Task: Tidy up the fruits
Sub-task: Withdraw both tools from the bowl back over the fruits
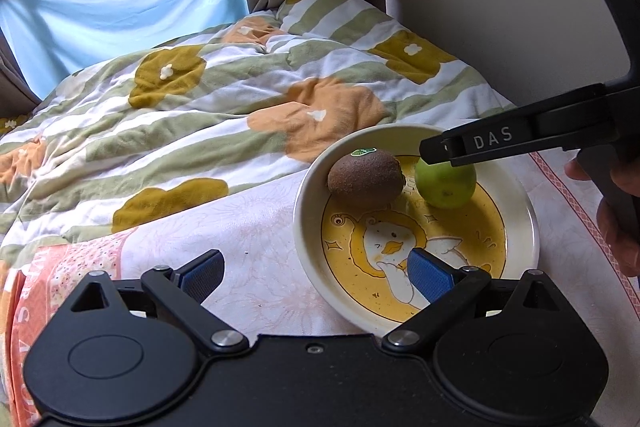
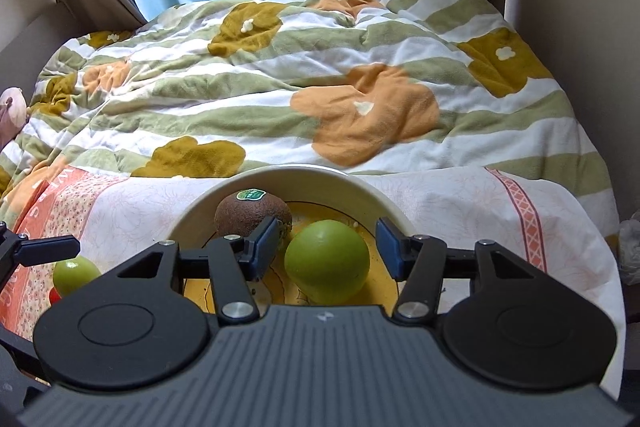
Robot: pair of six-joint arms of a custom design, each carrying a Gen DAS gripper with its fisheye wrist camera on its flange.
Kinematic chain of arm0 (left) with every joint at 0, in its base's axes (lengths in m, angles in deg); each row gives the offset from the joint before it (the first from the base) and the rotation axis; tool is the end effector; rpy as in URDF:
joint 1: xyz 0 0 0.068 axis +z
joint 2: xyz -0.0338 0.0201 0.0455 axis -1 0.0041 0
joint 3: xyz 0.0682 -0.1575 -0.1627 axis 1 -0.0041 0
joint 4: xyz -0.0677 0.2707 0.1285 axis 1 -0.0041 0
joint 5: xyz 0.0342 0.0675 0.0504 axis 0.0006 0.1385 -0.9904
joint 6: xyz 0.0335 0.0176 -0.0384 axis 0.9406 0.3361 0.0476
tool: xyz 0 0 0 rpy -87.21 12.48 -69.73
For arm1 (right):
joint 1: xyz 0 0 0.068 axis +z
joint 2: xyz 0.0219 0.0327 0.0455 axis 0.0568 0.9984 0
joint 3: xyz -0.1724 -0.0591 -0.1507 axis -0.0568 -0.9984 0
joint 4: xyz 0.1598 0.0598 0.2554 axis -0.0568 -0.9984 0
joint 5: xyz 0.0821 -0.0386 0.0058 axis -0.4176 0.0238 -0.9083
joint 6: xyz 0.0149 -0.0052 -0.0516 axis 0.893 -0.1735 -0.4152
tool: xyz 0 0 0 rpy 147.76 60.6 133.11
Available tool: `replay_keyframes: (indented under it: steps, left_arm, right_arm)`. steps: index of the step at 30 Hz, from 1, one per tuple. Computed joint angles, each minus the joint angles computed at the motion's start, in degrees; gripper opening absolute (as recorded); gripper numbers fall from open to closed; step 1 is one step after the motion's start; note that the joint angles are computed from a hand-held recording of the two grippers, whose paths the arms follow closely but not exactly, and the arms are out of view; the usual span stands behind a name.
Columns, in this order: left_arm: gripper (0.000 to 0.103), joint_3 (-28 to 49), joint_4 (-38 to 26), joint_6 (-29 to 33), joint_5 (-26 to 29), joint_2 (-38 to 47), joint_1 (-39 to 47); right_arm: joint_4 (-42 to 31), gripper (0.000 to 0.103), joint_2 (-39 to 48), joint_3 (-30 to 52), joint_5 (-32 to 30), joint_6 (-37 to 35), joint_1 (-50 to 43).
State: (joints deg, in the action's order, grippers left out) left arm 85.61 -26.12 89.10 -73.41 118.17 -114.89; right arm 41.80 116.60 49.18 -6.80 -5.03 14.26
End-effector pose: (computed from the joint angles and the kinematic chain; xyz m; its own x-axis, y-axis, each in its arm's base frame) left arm 0.2881 -0.1328 0.2070 -0.6711 0.3937 -0.6282 0.4381 0.8942 0.0924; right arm 0.3206 0.0622 0.2013 -0.7788 0.1110 -0.6173 0.0127 0.9868 0.1614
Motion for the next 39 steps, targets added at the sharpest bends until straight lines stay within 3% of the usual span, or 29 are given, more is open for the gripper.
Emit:
replay_keyframes:
  steps: [2,3,14,24,32,39]
  left_arm:
    - [0.100,-0.44,-0.40,-0.28,-0.35,-1.23,-0.23]
    - [0.100,-0.45,-0.60,-0.58,-0.67,-1.70,-0.49]
    - [0.100,-1.58,-5.23,-4.79,-6.16,-10.44,-4.70]
    - [0.100,-3.20,-14.20,-13.96,-16.98,-22.78,-14.93]
    - [0.100,-2.05,-27.45,-29.72,-30.24,-30.66,-29.50]
    - [0.100,0.75,-45.93,-52.22,-41.69,-33.55,-46.01]
  right_arm:
    - [-0.65,0.100,-1.83,-0.62,0.00,0.57,-0.11]
    - [-0.73,0.103,-2.89,-1.09,0.13,0.80,-0.17]
    - [-6.67,0.103,-16.55,-4.89,-0.15,0.06,-0.42]
    - [-17.62,0.103,-33.35,-7.10,-0.95,-1.10,0.13]
    - [-28.65,0.103,-46.31,-6.50,-1.37,-1.84,2.10]
    - [-37.72,0.103,-53.49,-3.99,0.57,0.35,7.66]
